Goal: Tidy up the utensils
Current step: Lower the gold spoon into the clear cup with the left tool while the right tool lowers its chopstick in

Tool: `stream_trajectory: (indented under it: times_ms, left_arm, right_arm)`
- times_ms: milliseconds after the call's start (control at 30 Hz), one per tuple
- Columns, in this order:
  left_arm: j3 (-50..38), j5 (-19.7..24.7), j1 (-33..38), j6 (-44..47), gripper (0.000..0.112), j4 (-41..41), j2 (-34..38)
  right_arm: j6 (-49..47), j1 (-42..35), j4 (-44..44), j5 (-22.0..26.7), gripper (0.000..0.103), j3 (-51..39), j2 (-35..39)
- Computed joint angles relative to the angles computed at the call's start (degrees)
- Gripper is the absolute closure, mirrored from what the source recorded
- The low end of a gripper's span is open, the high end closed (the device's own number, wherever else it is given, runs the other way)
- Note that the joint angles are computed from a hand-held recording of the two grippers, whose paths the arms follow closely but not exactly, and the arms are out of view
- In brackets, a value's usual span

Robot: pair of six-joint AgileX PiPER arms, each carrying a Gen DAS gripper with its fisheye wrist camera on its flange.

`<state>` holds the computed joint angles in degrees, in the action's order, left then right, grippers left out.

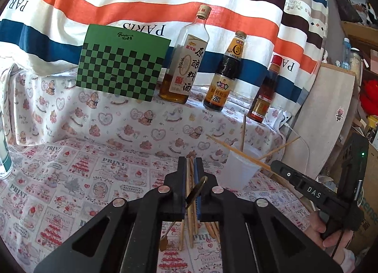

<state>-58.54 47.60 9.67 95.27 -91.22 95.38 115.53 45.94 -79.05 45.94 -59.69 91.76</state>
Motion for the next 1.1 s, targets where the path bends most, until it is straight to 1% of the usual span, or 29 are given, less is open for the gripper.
stream_trajectory:
  times_ms: [67,100,133,167,200,233,300,333,467,567,600,733,833,900,967,1000,1067,1100]
  left_arm:
    - [-0.06,-0.18,-0.32,-0.11,0.108,0.30,-0.09]
    - [0.09,-1.13,-0.74,0.16,0.108,0.14,-0.40]
    - [-0.09,-2.42,-1.28,0.14,0.111,0.25,-0.63]
    - [-0.87,-2.61,-1.48,-0.73,0.111,1.08,-0.43]
    - [-2.18,-0.95,-1.09,-2.52,0.111,2.33,0.27]
    - [-3.28,-0.24,-1.05,-4.53,0.112,3.27,0.61]
    - [-3.79,-3.67,-2.36,-4.55,0.112,2.60,-0.60]
    - [-4.64,-3.77,-2.65,-4.59,0.112,2.38,-0.61]
    - [-7.32,-7.43,-5.14,-6.23,0.112,2.29,-1.16]
    - [-8.88,-9.97,-7.10,-6.85,0.112,1.76,-1.58]
    - [-9.61,-10.79,-7.83,-7.40,0.112,1.83,-1.65]
    - [-12.24,-14.41,-11.28,-8.93,0.112,1.56,-1.95]
    - [-14.67,-16.58,-14.29,-10.79,0.112,1.97,-1.91]
    - [-16.59,-17.68,-16.36,-11.24,0.112,2.21,-1.68]
    - [-18.94,-19.39,-18.67,-12.90,0.112,3.63,-1.37]
    - [-20.19,-19.65,-19.55,-14.10,0.112,4.62,-1.09]
    - [-22.63,-20.47,-21.59,-16.38,0.112,6.53,-0.62]
    - [-23.73,-21.34,-22.69,-17.44,0.112,7.35,-0.40]
  right_arm:
    - [-0.40,-0.17,0.35,-0.34,0.096,-0.13,0.10]
    - [-0.50,-0.23,0.46,-0.50,0.096,-0.15,0.13]
    - [-0.56,-0.28,0.51,-0.81,0.096,-0.10,0.03]
    - [-0.68,-0.35,0.50,-1.19,0.096,0.01,-0.20]
    - [-0.65,-0.31,0.24,-1.44,0.096,0.20,-0.54]
    - [-0.75,-0.17,-0.16,-1.52,0.096,0.33,-0.88]
    - [-0.22,0.25,-1.46,-1.10,0.096,0.86,-1.77]
    - [0.09,0.20,-2.08,-1.38,0.096,1.28,-2.47]
    - [0.48,-0.85,-2.35,-1.95,0.096,2.36,-5.83]
    - [-2.07,-2.73,-0.85,-5.27,0.096,2.57,-9.51]
    - [-3.96,-2.85,0.04,-5.30,0.096,2.07,-10.41]
    - [-12.07,-2.10,1.87,-1.08,0.096,-2.23,-11.71]
    - [-15.82,-2.75,1.28,0.62,0.096,-5.80,-12.12]
    - [-17.18,-3.84,0.22,1.37,0.096,-8.12,-12.02]
    - [-16.57,-4.87,-2.38,2.40,0.096,-9.60,-11.95]
    - [-15.40,-4.84,-4.46,4.44,0.096,-10.16,-11.56]
    - [-11.33,-2.75,-12.30,13.95,0.096,-10.32,-9.42]
    - [-7.64,-2.07,-17.36,16.85,0.096,-8.51,-9.17]
